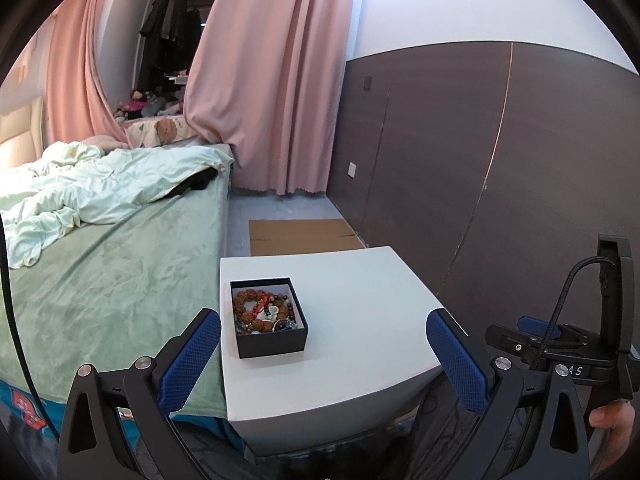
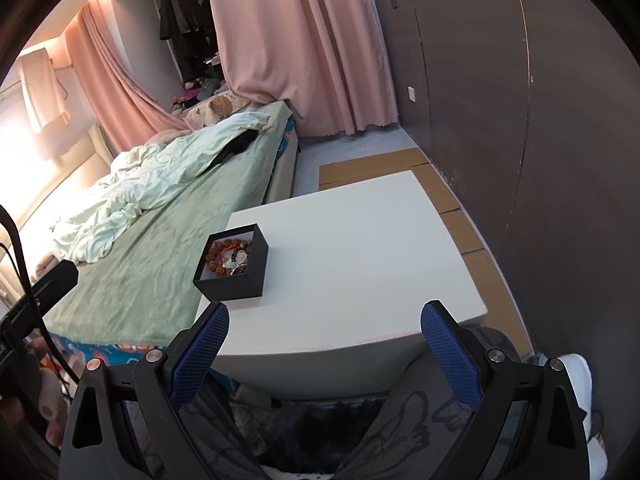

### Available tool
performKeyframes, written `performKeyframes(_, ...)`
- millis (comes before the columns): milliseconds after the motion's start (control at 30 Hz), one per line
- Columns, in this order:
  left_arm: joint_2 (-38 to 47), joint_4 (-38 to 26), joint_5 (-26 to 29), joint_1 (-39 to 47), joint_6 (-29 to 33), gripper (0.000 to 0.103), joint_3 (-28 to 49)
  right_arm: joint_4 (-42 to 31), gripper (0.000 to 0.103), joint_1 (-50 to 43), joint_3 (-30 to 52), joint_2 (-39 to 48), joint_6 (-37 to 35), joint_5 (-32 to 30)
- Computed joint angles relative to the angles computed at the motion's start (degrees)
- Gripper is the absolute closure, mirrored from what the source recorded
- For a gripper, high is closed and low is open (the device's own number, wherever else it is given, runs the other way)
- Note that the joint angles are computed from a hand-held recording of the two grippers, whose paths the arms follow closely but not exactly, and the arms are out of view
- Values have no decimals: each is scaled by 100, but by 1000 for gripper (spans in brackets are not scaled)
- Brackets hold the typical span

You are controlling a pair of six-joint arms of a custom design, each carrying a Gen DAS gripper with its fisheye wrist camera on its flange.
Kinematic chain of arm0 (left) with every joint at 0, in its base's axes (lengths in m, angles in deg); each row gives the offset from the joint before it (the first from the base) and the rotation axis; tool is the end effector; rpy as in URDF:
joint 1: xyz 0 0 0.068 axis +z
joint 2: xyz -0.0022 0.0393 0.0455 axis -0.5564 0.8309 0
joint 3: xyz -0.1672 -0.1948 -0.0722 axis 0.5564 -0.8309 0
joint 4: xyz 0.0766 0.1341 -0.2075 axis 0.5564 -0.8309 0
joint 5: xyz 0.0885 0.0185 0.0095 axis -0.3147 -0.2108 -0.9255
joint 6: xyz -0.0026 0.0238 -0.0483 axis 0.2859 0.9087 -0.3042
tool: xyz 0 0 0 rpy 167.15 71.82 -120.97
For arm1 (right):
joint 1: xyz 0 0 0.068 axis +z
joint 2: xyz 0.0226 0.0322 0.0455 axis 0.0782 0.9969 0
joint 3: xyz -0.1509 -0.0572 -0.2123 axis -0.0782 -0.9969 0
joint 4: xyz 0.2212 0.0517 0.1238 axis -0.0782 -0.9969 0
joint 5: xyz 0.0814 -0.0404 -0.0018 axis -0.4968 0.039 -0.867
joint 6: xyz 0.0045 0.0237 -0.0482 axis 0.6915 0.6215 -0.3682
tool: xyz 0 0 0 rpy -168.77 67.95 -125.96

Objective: Organize jewelry

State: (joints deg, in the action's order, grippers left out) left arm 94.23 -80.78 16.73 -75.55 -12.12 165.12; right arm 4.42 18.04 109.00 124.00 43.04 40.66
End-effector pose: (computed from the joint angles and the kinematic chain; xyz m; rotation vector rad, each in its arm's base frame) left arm 0.2308 -0.1898 0.3710 0.1663 2.1023 -0.2970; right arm 0.2429 0.0596 0.3456 0.0607 2.2959 0.3151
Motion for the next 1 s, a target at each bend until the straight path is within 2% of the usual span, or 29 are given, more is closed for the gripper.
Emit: performKeyframes(1000, -76, 25, -59, 2, -166, 0, -117, -26, 6, 62, -106, -148, 24, 40)
